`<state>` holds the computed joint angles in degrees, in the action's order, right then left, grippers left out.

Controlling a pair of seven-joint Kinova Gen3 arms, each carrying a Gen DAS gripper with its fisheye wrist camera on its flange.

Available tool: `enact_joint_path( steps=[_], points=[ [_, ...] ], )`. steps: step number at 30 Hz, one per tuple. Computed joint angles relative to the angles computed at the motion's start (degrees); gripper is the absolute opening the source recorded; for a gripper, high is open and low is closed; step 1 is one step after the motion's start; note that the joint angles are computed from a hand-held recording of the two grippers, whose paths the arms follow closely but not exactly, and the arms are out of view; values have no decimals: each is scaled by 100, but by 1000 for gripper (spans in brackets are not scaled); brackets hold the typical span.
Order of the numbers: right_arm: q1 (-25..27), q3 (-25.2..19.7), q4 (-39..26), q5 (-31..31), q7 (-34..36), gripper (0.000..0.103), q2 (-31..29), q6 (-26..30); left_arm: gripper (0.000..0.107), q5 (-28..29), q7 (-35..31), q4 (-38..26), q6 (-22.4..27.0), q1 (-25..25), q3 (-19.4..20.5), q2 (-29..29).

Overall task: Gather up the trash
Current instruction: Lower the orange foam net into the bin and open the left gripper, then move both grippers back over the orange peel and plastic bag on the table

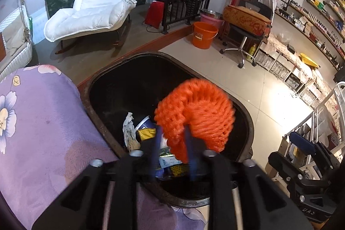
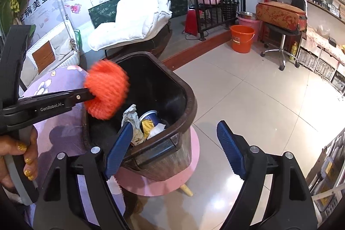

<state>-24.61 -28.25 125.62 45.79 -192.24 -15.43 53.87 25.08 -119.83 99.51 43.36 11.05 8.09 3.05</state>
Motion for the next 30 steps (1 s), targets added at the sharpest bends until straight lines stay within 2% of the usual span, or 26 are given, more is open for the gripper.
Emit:
enact_joint_path(
  steps=[2, 4, 12, 19, 25, 30],
  points=[
    [2, 19, 24, -19, -5, 83, -1, -14, 76, 134, -103, -13, 37, -33, -6, 24],
    [10, 9, 36, -15, -52, 83, 12, -23, 84, 172, -102, 68, -96, -39, -15, -32],
    [-9, -11, 16, -10, -92, 85, -2, 8, 88, 361, -293, 262, -96, -151, -164, -324],
    [-98, -54, -139, 138, -90, 87, 112, -47, 89, 674, -612, 653, -88, -310, -509, -829],
    [-287, -55, -357, 331, -52, 87, 287, -82, 90, 452, -643, 1002, -329, -413, -788, -1300],
    [-510, -16, -604, 572, 8, 88, 476, -143, 90, 401, -607, 1147, -305, -555, -1131, -1549]
  ],
)
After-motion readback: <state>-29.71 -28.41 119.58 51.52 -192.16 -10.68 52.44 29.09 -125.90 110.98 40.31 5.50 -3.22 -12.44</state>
